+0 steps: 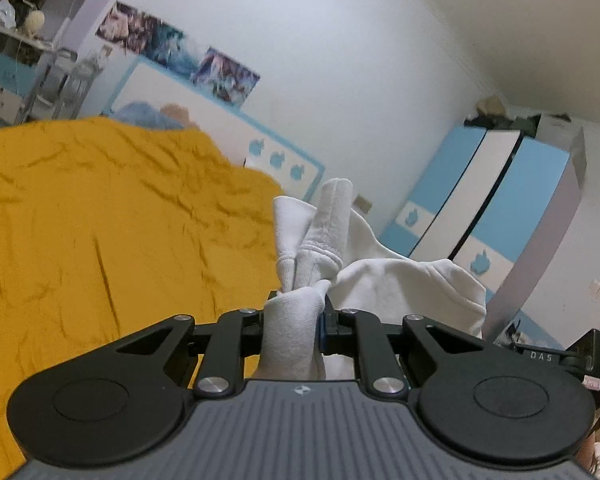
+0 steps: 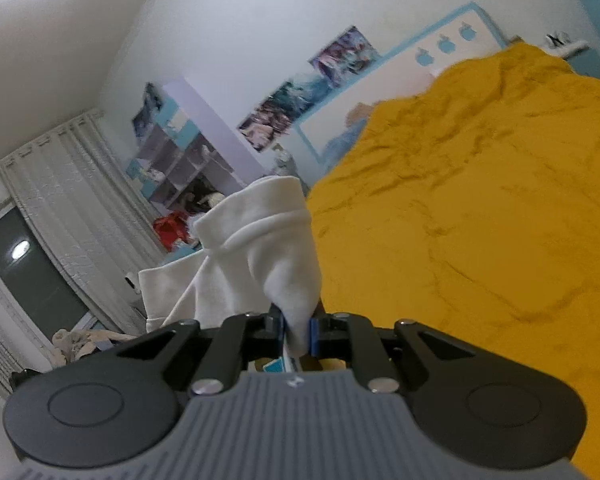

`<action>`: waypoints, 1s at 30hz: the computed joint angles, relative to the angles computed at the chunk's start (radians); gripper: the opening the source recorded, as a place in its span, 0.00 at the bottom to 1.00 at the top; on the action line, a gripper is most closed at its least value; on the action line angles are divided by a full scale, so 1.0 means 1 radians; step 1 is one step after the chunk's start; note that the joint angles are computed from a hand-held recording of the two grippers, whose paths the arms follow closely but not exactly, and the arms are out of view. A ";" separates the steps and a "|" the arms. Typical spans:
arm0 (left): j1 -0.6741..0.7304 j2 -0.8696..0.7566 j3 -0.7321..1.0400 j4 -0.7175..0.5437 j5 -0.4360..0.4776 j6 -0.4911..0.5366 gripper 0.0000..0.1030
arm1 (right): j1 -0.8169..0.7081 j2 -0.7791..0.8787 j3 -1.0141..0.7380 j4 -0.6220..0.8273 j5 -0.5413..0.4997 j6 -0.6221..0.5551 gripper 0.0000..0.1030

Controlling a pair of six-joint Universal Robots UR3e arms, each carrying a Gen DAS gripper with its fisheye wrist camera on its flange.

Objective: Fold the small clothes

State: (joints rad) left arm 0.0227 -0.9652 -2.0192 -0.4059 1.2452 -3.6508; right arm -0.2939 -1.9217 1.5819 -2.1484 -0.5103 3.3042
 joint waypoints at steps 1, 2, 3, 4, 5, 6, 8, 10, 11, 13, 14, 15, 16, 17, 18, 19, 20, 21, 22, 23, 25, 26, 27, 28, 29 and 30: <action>0.003 0.004 -0.011 -0.014 -0.010 -0.001 0.18 | -0.028 -0.039 0.022 0.074 0.008 -0.047 0.06; 0.002 -0.012 -0.012 -0.028 -0.019 -0.009 0.18 | -0.041 -0.059 0.040 0.120 0.003 -0.082 0.06; -0.001 -0.024 -0.016 -0.041 -0.022 -0.009 0.18 | -0.041 -0.071 0.073 0.167 -0.037 -0.110 0.06; -0.011 -0.039 -0.021 -0.043 -0.010 0.002 0.18 | -0.041 -0.071 0.073 0.167 -0.037 -0.110 0.06; -0.010 -0.056 -0.036 -0.030 -0.007 0.020 0.18 | -0.035 -0.064 0.094 0.163 -0.056 -0.113 0.06; 0.010 -0.076 -0.048 -0.022 -0.028 0.030 0.18 | -0.027 -0.056 0.119 0.142 -0.075 -0.103 0.06; 0.059 -0.113 -0.067 -0.007 -0.074 0.058 0.18 | -0.006 -0.016 0.157 0.089 -0.091 -0.085 0.06; 0.114 -0.171 -0.057 -0.017 -0.129 0.103 0.18 | 0.037 0.054 0.165 0.003 -0.129 -0.059 0.06; 0.141 -0.200 -0.050 -0.035 -0.154 0.133 0.18 | 0.061 0.108 0.155 -0.034 -0.147 -0.051 0.06; 0.188 -0.262 -0.037 -0.065 -0.201 0.178 0.18 | 0.116 0.217 0.113 -0.107 -0.193 -0.010 0.06; 0.216 -0.312 -0.020 -0.078 -0.234 0.198 0.18 | 0.138 0.275 0.087 -0.127 -0.217 -0.003 0.06; 0.227 -0.350 -0.008 -0.085 -0.247 0.213 0.18 | 0.162 0.330 0.064 -0.161 -0.242 0.013 0.06; 0.221 -0.356 -0.028 -0.086 -0.245 0.214 0.18 | 0.183 0.384 0.035 -0.178 -0.265 0.026 0.06; 0.233 -0.403 -0.009 -0.099 -0.259 0.238 0.18 | 0.194 0.427 0.022 -0.189 -0.279 0.025 0.07; 0.220 -0.434 -0.014 -0.082 -0.243 0.242 0.18 | 0.207 0.473 -0.001 -0.201 -0.296 0.030 0.07; 0.213 -0.459 -0.021 -0.067 -0.232 0.248 0.19 | 0.218 0.510 -0.017 -0.209 -0.314 0.032 0.07; 0.206 -0.487 -0.019 -0.061 -0.220 0.251 0.19 | 0.228 0.546 -0.030 -0.216 -0.331 0.030 0.07; 0.197 -0.521 -0.011 -0.054 -0.205 0.253 0.19 | 0.238 0.580 -0.042 -0.222 -0.348 0.028 0.07; 0.186 -0.541 -0.010 -0.051 -0.190 0.251 0.19 | 0.248 0.620 -0.065 -0.227 -0.368 0.031 0.08; 0.178 -0.562 -0.006 -0.049 -0.176 0.250 0.20 | 0.252 0.646 -0.075 -0.228 -0.379 0.026 0.10; 0.165 -0.592 0.000 -0.054 -0.142 0.255 0.24 | 0.272 0.724 -0.126 -0.221 -0.427 0.027 0.14; 0.158 -0.594 -0.009 -0.049 -0.125 0.256 0.28 | 0.272 0.732 -0.134 -0.221 -0.425 0.027 0.16; 0.162 -0.598 -0.021 -0.037 -0.122 0.258 0.33 | 0.276 0.760 -0.138 -0.236 -0.449 0.026 0.19; 0.169 -0.595 -0.040 -0.024 -0.125 0.261 0.35 | 0.276 0.760 -0.138 -0.236 -0.449 0.026 0.20; 0.181 -0.586 -0.054 -0.022 -0.133 0.264 0.38 | 0.273 0.762 -0.126 -0.249 -0.453 0.026 0.22; 0.189 -0.571 -0.067 -0.021 -0.136 0.267 0.40 | 0.267 0.758 -0.110 -0.266 -0.456 0.024 0.22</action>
State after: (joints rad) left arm 0.2115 -1.5361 -2.0865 -0.4268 1.1090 -3.3833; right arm -0.0264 -1.1639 1.4720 -2.4139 -0.9662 3.3285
